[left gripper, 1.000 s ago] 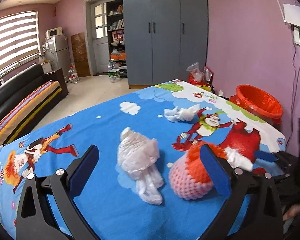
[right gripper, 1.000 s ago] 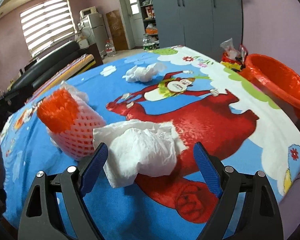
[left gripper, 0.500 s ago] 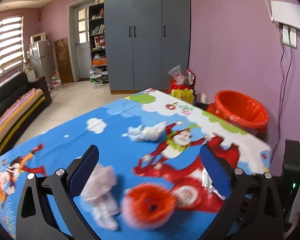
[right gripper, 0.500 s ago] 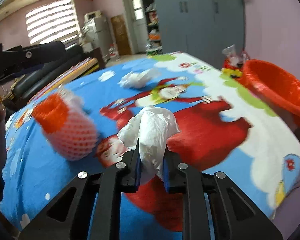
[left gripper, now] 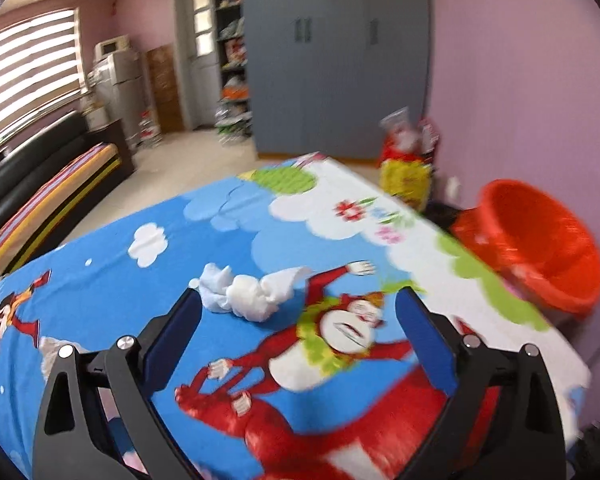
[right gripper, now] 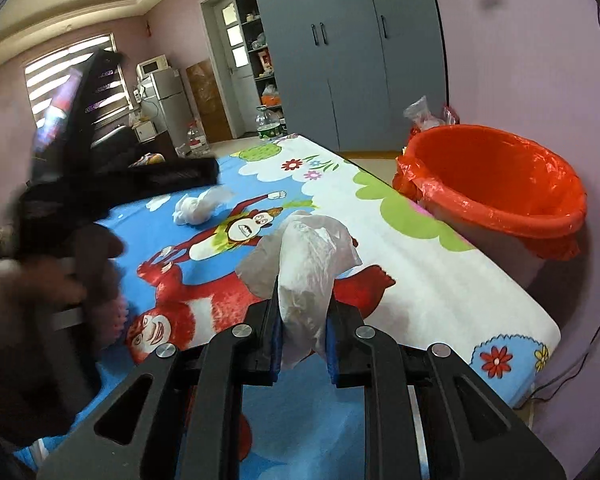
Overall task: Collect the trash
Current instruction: 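Grasp a white tissue with the left gripper while the right grasps a clear plastic bag, then carry the tissue and plastic bag over the red bin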
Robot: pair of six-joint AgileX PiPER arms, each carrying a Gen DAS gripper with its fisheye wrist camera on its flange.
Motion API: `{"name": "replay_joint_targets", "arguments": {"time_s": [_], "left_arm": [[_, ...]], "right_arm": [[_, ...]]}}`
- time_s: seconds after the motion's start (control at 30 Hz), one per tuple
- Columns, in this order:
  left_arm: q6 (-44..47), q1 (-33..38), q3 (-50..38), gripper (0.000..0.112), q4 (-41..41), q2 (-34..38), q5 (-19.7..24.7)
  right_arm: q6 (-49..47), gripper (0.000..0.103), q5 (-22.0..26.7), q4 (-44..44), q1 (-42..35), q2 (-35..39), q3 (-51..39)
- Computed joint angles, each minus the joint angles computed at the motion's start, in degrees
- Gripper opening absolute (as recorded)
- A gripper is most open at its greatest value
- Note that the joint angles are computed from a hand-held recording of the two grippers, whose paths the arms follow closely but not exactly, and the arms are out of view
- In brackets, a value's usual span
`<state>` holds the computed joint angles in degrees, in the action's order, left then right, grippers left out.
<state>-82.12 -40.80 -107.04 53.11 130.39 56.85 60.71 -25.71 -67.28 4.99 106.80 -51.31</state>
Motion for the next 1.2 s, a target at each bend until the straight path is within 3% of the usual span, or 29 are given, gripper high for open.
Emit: {"name": "replay_joint_targets", "arguments": {"time_s": [0.17, 0.27, 0.3, 0.37, 0.43, 0.5, 0.7, 0.93, 1.2], "left_arm": [[7.0, 5.3, -10.0, 0.088, -7.6, 6.9, 4.2], [11.2, 8.0, -11.8, 0.081, -11.9, 8.7, 3.7], [11.8, 8.6, -11.6, 0.075, -12.6, 8.8, 3.1], [12.9, 10.0, -7.8, 0.044, -15.1, 7.1, -1.1], [11.8, 10.3, -3.4, 0.032, -15.7, 4.7, -4.7], [9.5, 9.3, 3.5, 0.03, -13.2, 0.7, -9.5], [-1.6, 3.3, 20.3, 0.03, -2.0, -10.0, -15.8], [-14.6, -5.2, 34.6, 0.03, 10.9, -18.6, -14.9], [-24.3, -14.3, 44.9, 0.03, 18.3, -25.9, -11.6]], "right_arm": [[3.1, 0.018, -2.5, -2.6, -1.3, 1.2, -1.9], [4.2, 0.018, -3.2, -3.4, -1.5, 2.0, -2.6], [4.4, 0.018, -3.4, -3.7, -1.6, 2.1, -2.7], [4.6, 0.018, -3.1, -3.7, -1.5, 2.3, -2.7], [4.7, 0.018, -2.7, -3.6, -1.3, 2.1, -2.3], [4.3, 0.018, -2.4, -3.0, -1.2, 1.6, -1.7], [2.1, 0.018, -1.2, -0.4, 0.0, -1.3, 1.7], [-3.7, 0.018, 1.6, 6.0, 1.8, -6.1, 8.4], [-7.3, 0.018, 3.2, 10.5, 3.5, -12.8, 14.5]]}}
